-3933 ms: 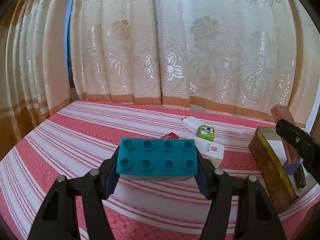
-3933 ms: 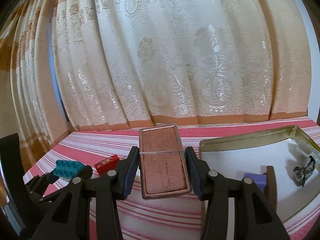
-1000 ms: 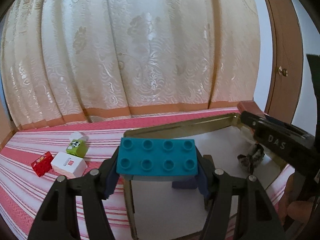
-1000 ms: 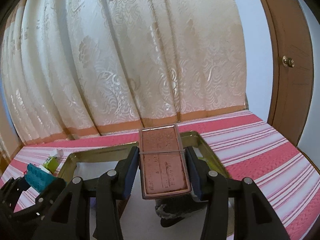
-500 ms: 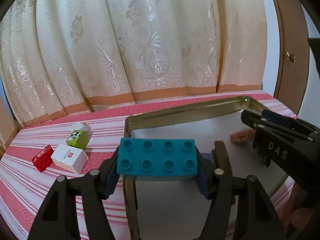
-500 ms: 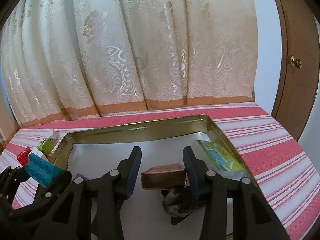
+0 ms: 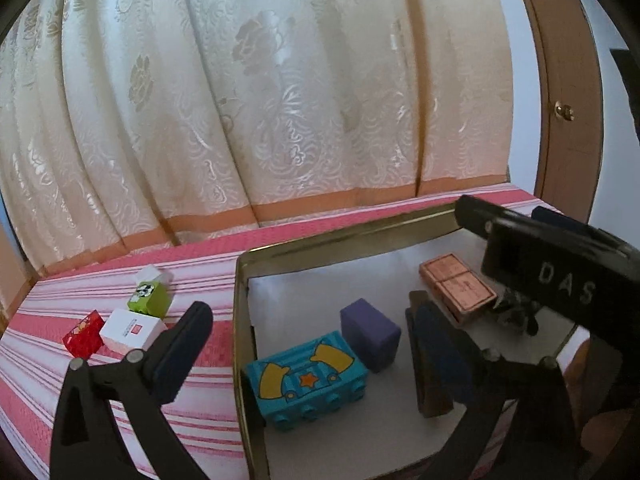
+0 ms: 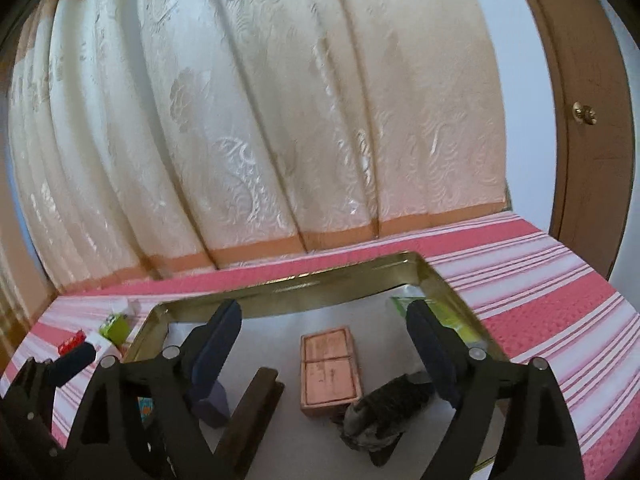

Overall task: Organize rigid objects
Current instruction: 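Lower the brick and card case into the tin and open both tools, then lift both open tools from the tin toward the red car and white box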

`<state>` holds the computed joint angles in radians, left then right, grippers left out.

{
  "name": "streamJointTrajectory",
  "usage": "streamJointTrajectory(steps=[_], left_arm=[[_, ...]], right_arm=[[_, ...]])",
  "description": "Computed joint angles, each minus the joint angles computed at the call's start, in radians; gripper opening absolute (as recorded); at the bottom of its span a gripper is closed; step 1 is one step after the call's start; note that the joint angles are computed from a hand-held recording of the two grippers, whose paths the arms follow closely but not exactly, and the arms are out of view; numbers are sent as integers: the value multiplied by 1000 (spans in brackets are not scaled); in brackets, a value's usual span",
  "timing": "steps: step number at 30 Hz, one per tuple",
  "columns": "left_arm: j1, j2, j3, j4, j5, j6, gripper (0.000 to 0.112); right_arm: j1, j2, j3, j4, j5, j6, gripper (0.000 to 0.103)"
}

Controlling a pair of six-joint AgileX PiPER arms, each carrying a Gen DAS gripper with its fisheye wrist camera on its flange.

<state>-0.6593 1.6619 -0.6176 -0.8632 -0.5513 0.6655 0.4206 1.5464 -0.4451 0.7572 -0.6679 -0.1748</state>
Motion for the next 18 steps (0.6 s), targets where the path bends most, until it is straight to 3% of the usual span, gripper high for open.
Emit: streamJointTrajectory(steps=[5, 10, 14, 18], left_arm=[[35, -17, 19, 56, 6, -71, 103], [58, -35, 45, 92, -22, -118, 103], [63, -38, 68, 102, -70, -128, 103], [59, -45, 103, 76, -165, -115, 103]], right_arm=[[-15, 10, -6, -6, 10, 20, 88], [3, 7, 14, 26, -47, 8, 88], [53, 5, 53, 110, -182, 2, 88], [148, 29, 70, 271, -353, -32, 88]])
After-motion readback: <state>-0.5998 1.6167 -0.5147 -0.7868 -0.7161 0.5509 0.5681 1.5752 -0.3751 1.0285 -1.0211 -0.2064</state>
